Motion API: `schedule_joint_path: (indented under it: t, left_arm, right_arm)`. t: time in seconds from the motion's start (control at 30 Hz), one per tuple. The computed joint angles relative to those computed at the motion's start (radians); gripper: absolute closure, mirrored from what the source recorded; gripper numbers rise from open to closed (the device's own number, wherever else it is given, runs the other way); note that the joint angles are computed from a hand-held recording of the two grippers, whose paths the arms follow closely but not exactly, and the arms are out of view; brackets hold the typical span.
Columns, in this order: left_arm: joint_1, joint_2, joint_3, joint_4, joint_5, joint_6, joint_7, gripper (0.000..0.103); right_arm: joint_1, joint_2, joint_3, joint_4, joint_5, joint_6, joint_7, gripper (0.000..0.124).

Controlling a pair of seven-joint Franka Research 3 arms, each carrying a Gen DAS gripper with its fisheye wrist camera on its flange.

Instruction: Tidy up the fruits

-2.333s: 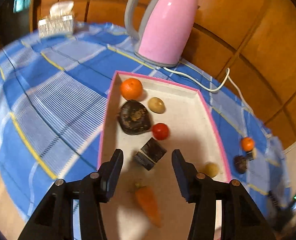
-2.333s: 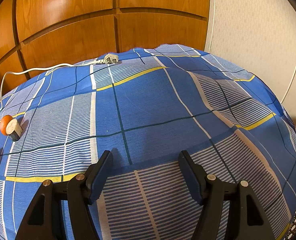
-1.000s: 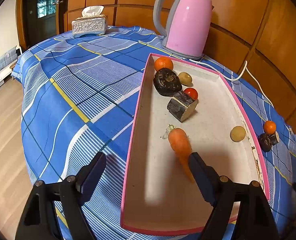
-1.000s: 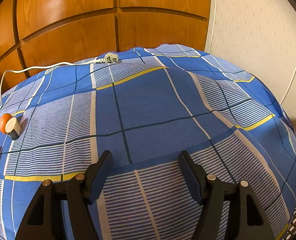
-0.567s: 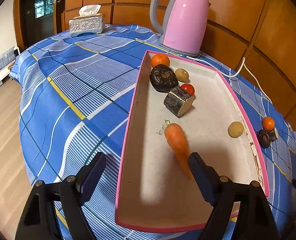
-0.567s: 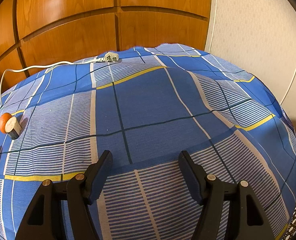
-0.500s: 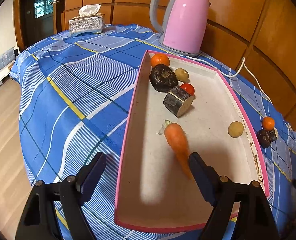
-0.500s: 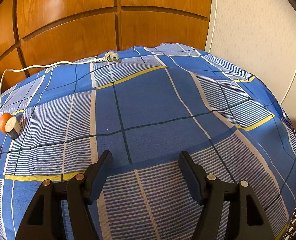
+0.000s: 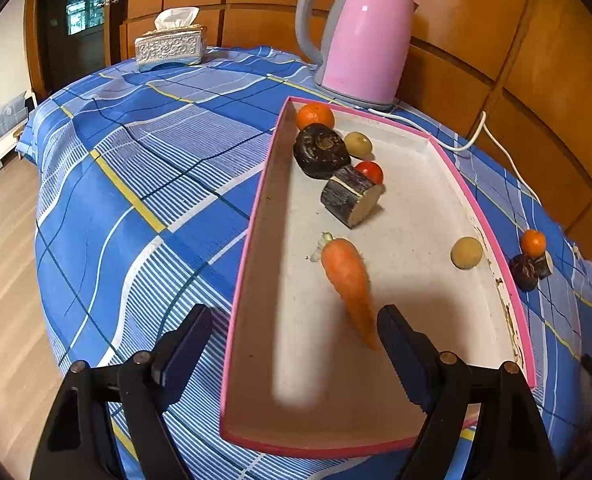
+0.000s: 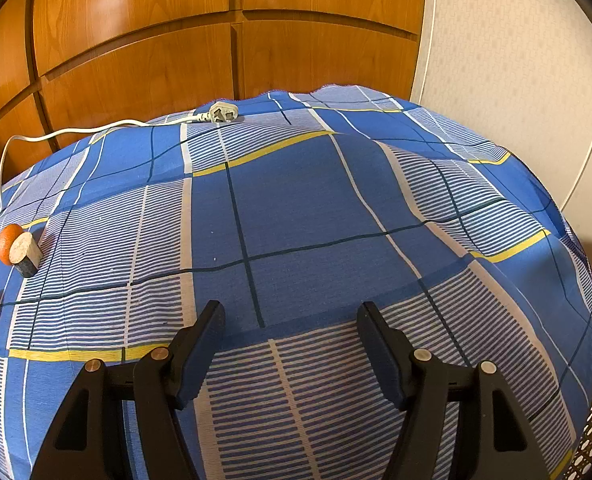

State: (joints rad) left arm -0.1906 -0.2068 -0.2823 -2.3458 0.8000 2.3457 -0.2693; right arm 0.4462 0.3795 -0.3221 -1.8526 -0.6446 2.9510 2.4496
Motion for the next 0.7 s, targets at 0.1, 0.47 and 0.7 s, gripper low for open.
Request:
schedule_joint_path:
  t: [0.1, 0.47, 0.7]
  left_arm:
    - [-0.001, 0.002, -0.003, 0.005, 0.01, -0.007, -0.002, 0.018]
    - [-0.001, 0.003, 0.002, -0.002, -0.003, 0.002, -0.004, 0.018]
    - [0.0, 0.004, 0.002, -0.001, -0.003, 0.001, -0.005, 0.017]
  right_arm:
    - [-0.049, -0.009, 0.063, 0.005, 0.07, -0.023, -0.091, 0.058]
    - [-0.372, 0.0, 0.563, 0.028, 0.679, -0.04, -0.858, 0.064]
    - [-0.441, 0.04, 0.756, 0.106, 0.942, -0.146, -1.223, 0.064]
